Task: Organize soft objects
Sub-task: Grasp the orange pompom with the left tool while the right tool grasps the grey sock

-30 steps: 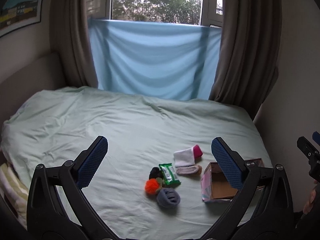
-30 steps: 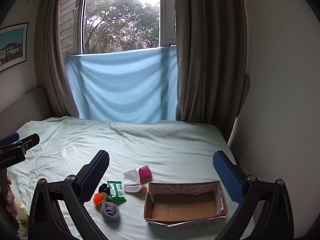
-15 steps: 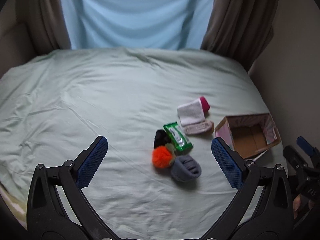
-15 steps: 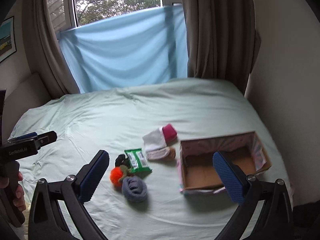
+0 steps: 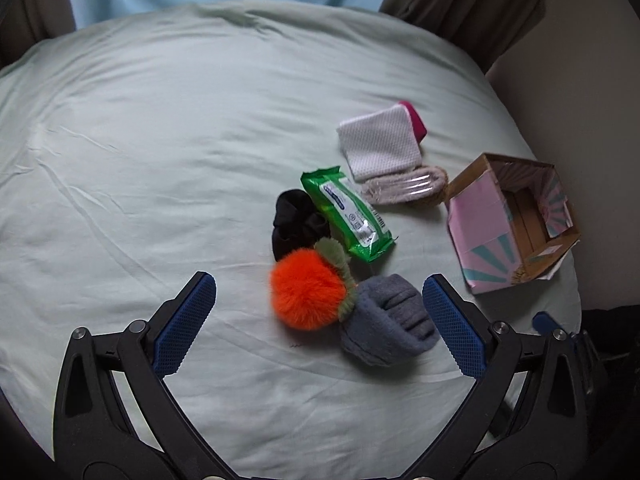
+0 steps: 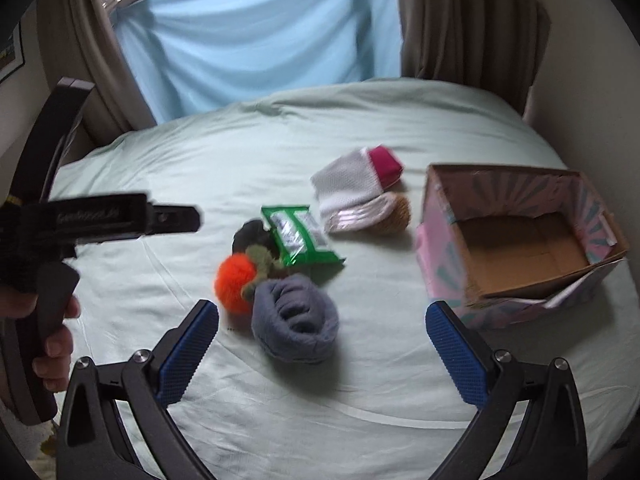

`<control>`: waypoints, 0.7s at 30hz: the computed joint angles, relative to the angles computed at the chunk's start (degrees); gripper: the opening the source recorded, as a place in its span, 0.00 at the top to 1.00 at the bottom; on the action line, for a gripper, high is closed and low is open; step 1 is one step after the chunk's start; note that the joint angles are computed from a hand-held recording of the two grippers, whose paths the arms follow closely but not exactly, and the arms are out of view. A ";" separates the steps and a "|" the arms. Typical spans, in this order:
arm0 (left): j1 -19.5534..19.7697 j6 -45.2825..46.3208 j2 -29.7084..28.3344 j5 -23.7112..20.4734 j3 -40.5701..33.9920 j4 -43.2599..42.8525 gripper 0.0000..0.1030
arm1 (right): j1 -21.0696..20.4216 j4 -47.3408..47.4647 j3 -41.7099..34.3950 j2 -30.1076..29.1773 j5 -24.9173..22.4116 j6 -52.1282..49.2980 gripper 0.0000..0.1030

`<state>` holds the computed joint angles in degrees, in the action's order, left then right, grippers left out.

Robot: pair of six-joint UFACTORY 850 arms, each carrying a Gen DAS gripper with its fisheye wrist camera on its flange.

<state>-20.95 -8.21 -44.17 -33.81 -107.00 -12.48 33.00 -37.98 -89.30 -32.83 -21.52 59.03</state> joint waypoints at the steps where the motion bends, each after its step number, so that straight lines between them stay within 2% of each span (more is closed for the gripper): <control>1: 0.01 0.54 -1.24 -0.09 -0.87 -0.62 0.01 | 0.17 -0.37 -0.13 -0.77 0.25 0.15 0.00; 5: 0.07 2.67 -5.77 -0.77 -4.01 -2.97 0.06 | -0.07 0.51 -1.58 -4.70 2.09 -0.50 0.00; 13: 0.34 2.90 -11.76 -2.21 -8.15 -5.92 0.16 | -0.79 4.06 -5.22 -11.22 5.29 -2.75 0.09; 18: 0.69 2.82 -12.99 -3.46 -8.47 -8.21 0.30 | -0.75 8.27 -6.63 -12.99 6.45 -6.43 0.18; 21: 0.65 2.96 -13.34 -3.98 -8.92 -7.84 0.50 | -0.74 12.83 -7.57 -13.91 7.23 -11.32 0.30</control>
